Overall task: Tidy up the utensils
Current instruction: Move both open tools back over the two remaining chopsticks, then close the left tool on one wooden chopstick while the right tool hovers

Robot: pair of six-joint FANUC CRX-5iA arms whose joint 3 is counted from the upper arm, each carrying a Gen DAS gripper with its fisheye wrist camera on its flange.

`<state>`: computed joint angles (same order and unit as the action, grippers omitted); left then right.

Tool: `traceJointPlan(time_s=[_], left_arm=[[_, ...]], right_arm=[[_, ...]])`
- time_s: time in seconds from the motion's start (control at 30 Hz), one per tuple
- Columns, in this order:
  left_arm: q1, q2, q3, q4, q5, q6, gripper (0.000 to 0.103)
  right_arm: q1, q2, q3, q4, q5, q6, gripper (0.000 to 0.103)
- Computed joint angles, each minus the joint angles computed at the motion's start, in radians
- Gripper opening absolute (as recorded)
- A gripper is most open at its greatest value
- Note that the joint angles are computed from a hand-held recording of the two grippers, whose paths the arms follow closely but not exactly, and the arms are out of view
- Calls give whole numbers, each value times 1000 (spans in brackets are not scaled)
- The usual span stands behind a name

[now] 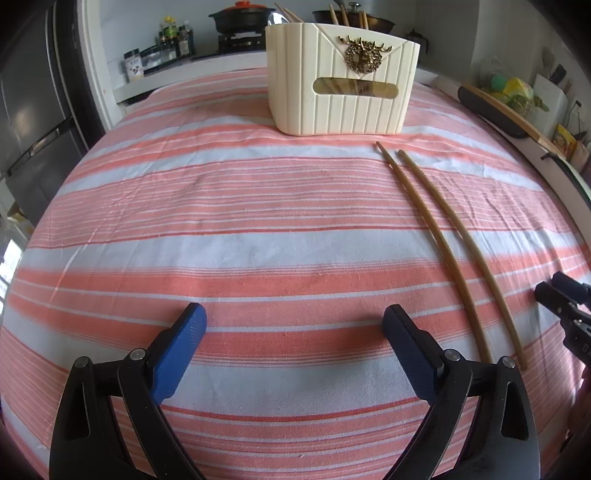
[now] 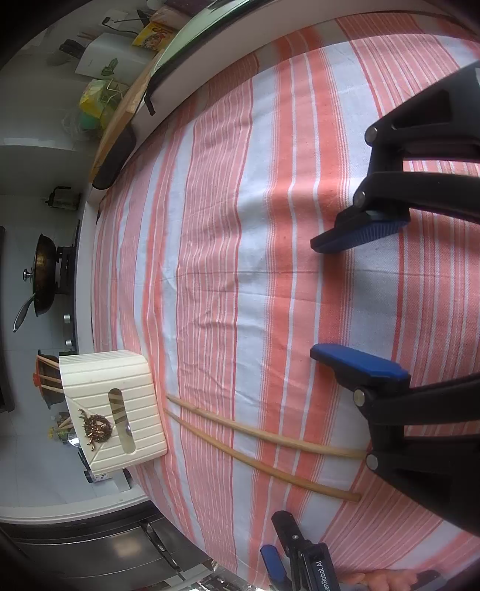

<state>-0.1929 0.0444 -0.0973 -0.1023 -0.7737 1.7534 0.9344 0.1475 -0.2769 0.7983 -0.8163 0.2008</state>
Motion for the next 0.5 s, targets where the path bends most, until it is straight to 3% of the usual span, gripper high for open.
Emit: traceJointPlan(time_s=[0.2, 0.37, 0.5], left_arm=[[12, -7, -19, 36, 21, -23, 97], [69, -54, -117, 205, 120, -112, 96], [58, -43, -120, 345, 141, -236, 95]], right_arm=[[-1, 0, -1, 0, 3, -2, 52], [-1, 0, 0, 0, 3, -2, 52], [-1, 1, 0, 0, 2, -1, 52]])
